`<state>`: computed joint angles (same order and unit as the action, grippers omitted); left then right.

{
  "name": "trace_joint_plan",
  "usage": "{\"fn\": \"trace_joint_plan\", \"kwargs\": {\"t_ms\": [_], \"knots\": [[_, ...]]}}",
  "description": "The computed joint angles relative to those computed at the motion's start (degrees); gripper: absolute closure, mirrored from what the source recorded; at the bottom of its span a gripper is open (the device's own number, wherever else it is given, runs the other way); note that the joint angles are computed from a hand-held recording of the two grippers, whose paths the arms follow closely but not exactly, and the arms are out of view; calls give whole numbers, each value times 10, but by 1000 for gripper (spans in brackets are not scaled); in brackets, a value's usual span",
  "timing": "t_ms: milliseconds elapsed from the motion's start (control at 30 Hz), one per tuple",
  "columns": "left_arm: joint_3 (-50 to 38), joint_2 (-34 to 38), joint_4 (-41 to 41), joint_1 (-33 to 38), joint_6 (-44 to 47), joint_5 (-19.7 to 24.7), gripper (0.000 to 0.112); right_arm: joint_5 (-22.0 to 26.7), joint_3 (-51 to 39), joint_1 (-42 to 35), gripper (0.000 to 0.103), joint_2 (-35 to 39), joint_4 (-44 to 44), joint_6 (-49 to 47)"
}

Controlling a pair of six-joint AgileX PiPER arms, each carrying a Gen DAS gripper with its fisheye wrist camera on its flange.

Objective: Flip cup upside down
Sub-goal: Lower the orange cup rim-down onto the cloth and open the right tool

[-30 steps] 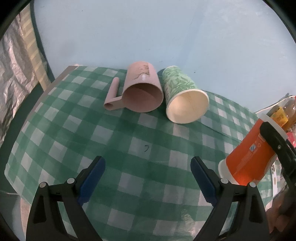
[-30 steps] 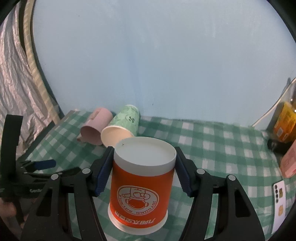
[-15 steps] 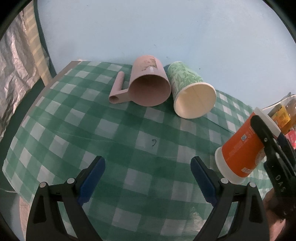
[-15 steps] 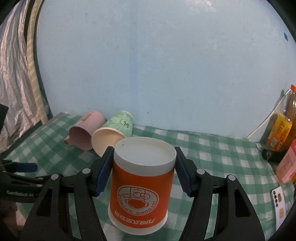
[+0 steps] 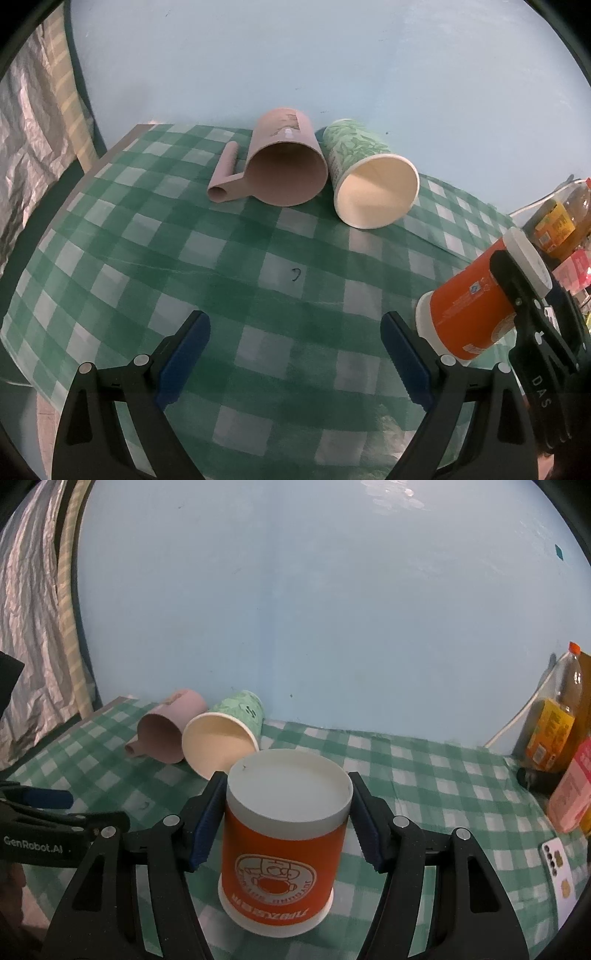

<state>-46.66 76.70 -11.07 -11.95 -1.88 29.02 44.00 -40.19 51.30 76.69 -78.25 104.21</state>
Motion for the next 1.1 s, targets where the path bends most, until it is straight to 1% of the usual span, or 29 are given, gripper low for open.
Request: {"fn": "trace_joint_plan", "kwargs": {"t_ms": [167,267,367,500,600,667,767,800,833,900,967,1100], "knots": [[16,-13,8,-6,-10,-13,18,-11,0,-4,38,-9,22,-7],[26,-24,12,-9,-16,-23,18,-9,0,-3,29,-14,35,-10],[38,-38,15,-11,-23,-32,18,8,6,12,25,-24,27,5],[60,-74,33,-15,-42,-45,18,31,8,31,16,-46,34,3],[80,-118,68,-22,-78,-54,18,57,4,56,15,-74,60,-14],[91,-151,99,-30,-105,-53,17,84,2,80,15,-97,79,-22],[108,-204,166,-53,-172,-44,10,108,-1,110,14,-129,110,-43],[116,-223,188,-61,-195,-45,10,120,-3,121,14,-136,122,-50],[122,-247,233,-80,-239,-35,10,137,-5,138,14,-143,130,-53],[129,-273,285,-105,-287,-21,10,158,-6,160,14,-152,145,-57],[135,-300,359,-146,-363,6,10,179,-5,183,14,-163,158,-58],[146,-347,450,-220,-465,59,10,216,-1,216,14,-172,175,-53]]}}
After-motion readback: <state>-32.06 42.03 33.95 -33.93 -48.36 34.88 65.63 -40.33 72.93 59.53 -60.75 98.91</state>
